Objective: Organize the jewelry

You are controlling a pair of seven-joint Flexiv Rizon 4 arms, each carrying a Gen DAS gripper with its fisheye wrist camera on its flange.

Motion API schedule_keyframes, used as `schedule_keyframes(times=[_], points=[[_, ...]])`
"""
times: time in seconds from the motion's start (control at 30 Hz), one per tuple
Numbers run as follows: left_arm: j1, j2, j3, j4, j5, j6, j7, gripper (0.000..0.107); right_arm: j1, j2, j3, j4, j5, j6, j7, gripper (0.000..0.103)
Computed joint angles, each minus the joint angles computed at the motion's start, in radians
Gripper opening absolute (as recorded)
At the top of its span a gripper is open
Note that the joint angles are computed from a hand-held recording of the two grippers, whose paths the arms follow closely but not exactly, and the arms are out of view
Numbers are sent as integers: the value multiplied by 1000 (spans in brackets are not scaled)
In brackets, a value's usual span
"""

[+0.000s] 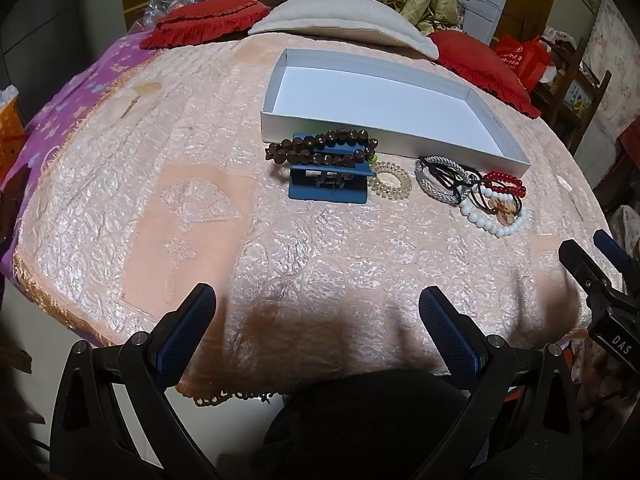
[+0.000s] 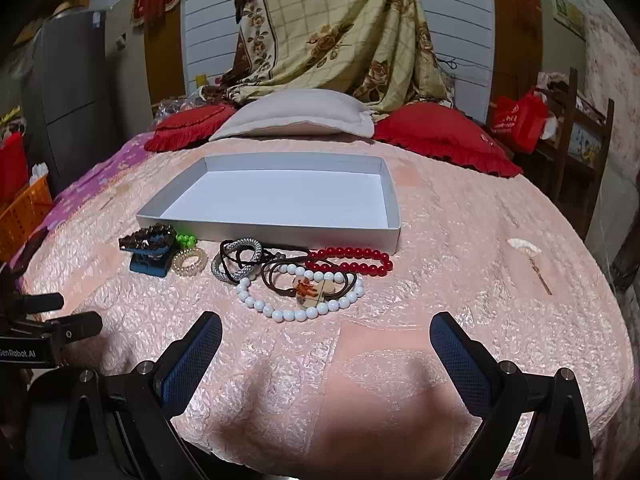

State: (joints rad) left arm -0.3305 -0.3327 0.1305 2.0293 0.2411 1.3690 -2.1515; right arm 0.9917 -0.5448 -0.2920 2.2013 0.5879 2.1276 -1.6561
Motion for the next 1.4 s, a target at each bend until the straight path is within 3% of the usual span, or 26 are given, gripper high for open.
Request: schedule_keyframes(times=[0.57,1.4], points=[[-24,2,25,-26,75,-29,-58,102,115,-28,-156,20,-12,-78,86,103],[-7,6,8,-28,95,-37,-71,102,113,-33,-164,38,-58,-59,139,103]])
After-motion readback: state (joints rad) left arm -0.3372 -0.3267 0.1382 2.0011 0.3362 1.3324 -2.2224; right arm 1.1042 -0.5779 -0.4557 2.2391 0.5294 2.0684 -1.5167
